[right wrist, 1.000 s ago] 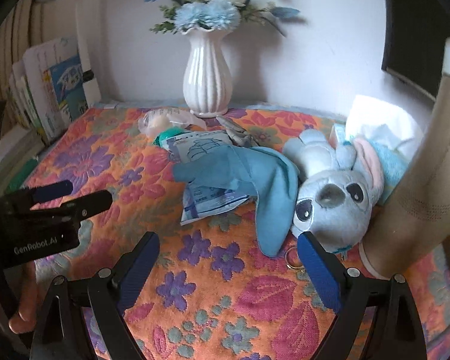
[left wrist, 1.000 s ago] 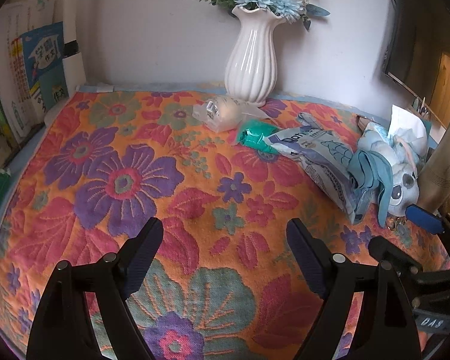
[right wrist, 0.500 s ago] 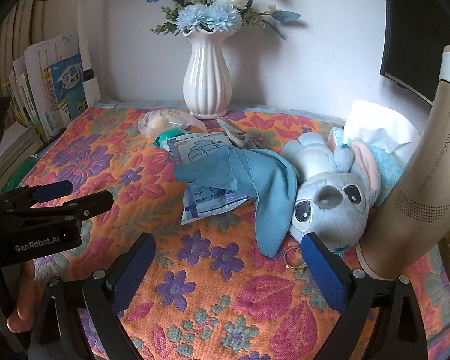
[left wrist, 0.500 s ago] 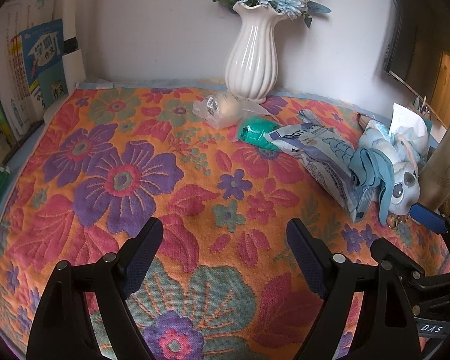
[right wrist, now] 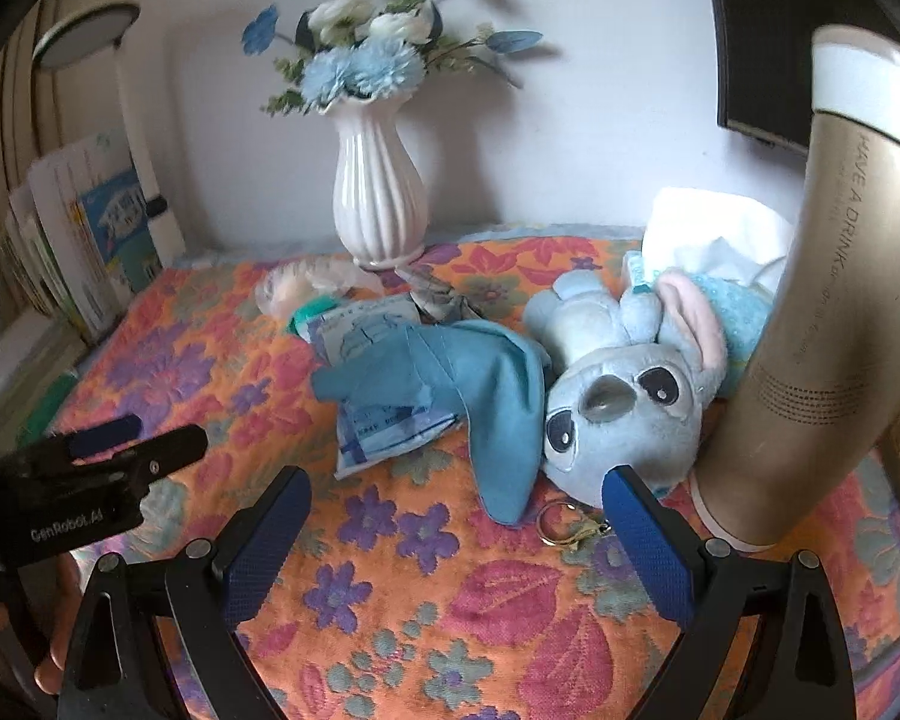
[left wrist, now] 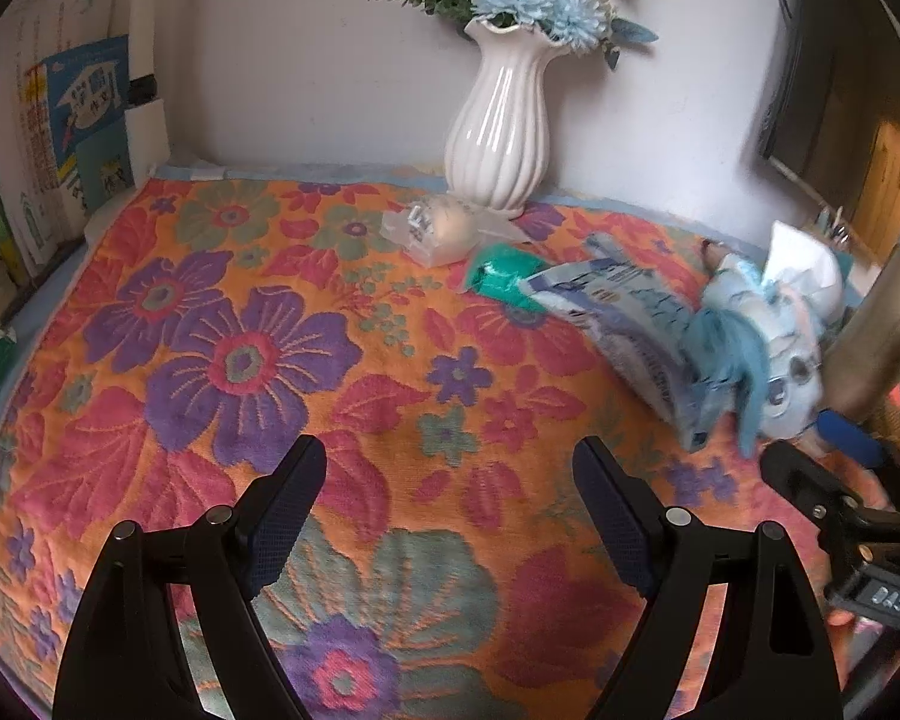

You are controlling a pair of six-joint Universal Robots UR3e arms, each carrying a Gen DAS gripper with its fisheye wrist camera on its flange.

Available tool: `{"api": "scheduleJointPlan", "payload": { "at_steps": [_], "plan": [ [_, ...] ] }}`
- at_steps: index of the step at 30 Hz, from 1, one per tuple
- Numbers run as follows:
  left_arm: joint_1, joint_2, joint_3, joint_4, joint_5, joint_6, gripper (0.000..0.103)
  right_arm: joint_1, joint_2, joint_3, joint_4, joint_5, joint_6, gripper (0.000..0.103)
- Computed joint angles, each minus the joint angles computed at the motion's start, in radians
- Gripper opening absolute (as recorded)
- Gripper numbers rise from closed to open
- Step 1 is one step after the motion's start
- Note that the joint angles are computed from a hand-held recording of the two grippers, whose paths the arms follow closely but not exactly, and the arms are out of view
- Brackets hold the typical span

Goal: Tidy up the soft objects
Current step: 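Return both tools to the bed above the blue cloth and bag, then grasp the Dafi bag with the left gripper while the right gripper grasps the blue cloth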

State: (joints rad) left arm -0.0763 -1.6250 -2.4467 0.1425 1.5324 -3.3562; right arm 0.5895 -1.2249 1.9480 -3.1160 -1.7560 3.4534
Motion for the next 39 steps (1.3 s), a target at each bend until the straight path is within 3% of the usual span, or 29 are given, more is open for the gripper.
{"api": "scheduleJointPlan", "payload": {
  "at_steps": [3, 7, 9, 13, 15, 18, 23, 28, 31, 32, 35, 37, 39],
  "plan": [
    [0.067, 0.096, 0.032, -0.143, -0.176, -0.027, 0.083, -0.031, -0.021, -0.018, 0.043, 0.051, -0.004, 0.095],
    [0.035, 0.050, 0.222, -0.319, -0.248, -0.060, 0.081, -0.014, 0.024, -0.185, 0.215, -0.022, -0.045, 0.085],
    [0.026, -0.021, 0.292, -0.324, -0.295, -0.076, 0.081, -0.023, 0.052, -0.229, 0.250, -0.019, -0.057, 0.069],
    [-0.026, -0.181, 0.435, -0.318, -0.299, -0.101, 0.079, -0.004, 0.124, -0.296, 0.271, -0.090, -0.097, 0.048],
    [-0.033, -0.234, 0.480, -0.327, -0.324, -0.113, 0.079, 0.000, 0.129, -0.285, 0.261, -0.088, -0.133, 0.014],
    [-0.040, -0.276, 0.512, -0.326, -0.328, -0.128, 0.079, -0.018, 0.106, -0.212, 0.225, -0.050, -0.154, 0.003],
    [-0.079, -0.327, 0.547, -0.293, -0.301, -0.139, 0.079, -0.084, -0.084, 0.098, -0.017, 0.157, -0.180, 0.003],
    [-0.097, -0.389, 0.632, -0.319, -0.280, -0.186, 0.079, -0.082, -0.162, 0.133, 0.027, 0.165, -0.190, 0.003],
    [-0.092, -0.431, 0.681, -0.344, -0.271, -0.223, 0.075, -0.100, -0.167, 0.106, 0.064, 0.183, -0.177, 0.009],
    [-0.091, -0.442, 0.698, -0.362, -0.270, -0.229, 0.065, -0.107, -0.158, 0.092, 0.072, 0.183, -0.172, 0.015],
    [-0.068, -0.456, 0.693, -0.362, -0.316, -0.230, 0.062, -0.076, -0.102, -0.010, 0.133, 0.107, -0.165, 0.063],
    [-0.041, -0.452, 0.657, -0.326, -0.366, -0.233, 0.062, -0.043, -0.041, -0.104, 0.179, 0.033, -0.188, 0.066],
    [-0.008, -0.445, 0.619, -0.291, -0.421, -0.238, 0.062, -0.042, 0.017, -0.197, 0.244, 0.028, -0.198, 0.066]
  ]
}}
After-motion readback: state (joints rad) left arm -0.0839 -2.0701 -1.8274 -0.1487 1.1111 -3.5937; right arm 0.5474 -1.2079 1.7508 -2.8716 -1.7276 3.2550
